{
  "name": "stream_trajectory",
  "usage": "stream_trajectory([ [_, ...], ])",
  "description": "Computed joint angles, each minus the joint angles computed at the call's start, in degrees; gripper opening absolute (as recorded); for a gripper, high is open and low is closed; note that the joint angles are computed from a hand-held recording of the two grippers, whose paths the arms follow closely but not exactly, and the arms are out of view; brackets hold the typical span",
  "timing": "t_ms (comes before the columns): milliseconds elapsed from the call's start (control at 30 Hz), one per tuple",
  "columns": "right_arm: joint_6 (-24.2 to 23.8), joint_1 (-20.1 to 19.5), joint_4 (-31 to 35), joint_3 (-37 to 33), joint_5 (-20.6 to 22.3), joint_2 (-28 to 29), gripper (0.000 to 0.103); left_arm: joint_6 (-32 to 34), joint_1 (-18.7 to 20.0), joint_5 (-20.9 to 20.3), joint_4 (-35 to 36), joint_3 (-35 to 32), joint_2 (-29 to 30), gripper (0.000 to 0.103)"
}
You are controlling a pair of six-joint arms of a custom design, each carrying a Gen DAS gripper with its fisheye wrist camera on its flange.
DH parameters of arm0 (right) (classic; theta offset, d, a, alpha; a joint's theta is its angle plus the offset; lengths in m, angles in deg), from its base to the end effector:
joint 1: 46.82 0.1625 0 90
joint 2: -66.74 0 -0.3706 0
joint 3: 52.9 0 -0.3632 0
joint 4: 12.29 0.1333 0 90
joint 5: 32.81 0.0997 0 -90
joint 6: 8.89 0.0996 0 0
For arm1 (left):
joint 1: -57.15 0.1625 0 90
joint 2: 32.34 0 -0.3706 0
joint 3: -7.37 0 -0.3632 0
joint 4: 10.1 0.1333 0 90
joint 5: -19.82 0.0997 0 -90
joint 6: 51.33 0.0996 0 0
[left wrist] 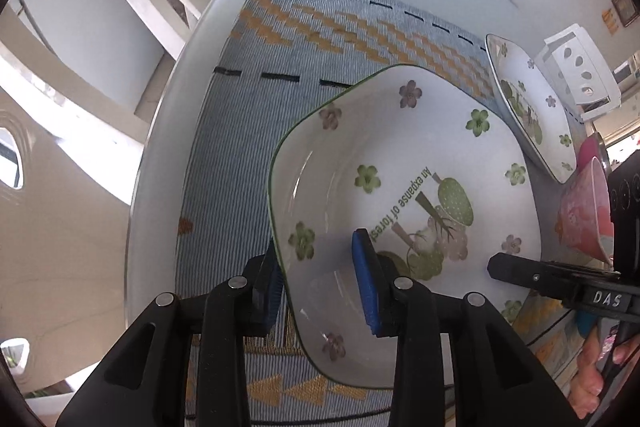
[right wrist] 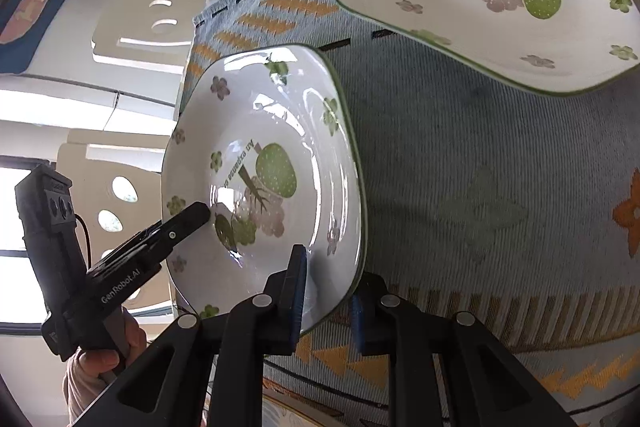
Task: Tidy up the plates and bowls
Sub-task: 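Lift the hexagonal plate with both grippers and carry it toward the blue-leaf plate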
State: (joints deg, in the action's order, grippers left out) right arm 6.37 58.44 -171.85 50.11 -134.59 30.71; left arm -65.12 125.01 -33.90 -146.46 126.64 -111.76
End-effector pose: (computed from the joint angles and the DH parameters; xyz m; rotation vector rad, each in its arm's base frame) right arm 0.2526 -0.4968 -0.0467 -0.0069 -2.9516 0.1443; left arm 0.0066 -0.4939 0.2256 0.1380 2.5418 -0.3949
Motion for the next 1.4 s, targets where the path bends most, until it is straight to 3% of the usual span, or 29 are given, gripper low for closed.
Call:
stream_trajectory([
  [367,2.4,-1.8,1.0,-0.8,3.6,-0.3,0.017,0.5,0.3,-0.6,-2.1,0.8,-0.3,0.032],
  [567,1.3,-0.8,2.5,-2.0,0.6,-0.1,0.015,-0.6,0.7,-1.3,-2.0,0.5,-0.3,0.029],
  [833,-3.6,2.1,-1.4,-2.0,-5.4,1.1,0.016,-0.8,-0.1,0.6,-1.9,1.0,-0.7,0.024],
  [1000,-8.4,3.2,-2.0,-2.5,-6.5,1.2,0.016,-0.4,0.1,-0.6,-2.9,1.3,-1.7,0.024],
  [1400,-14.0,4.9,-3.2,-1.6,-8.4,1.0,0.018,-1.1,-0.2,-1.1,-1.9,2.2,-3.4,0.024],
])
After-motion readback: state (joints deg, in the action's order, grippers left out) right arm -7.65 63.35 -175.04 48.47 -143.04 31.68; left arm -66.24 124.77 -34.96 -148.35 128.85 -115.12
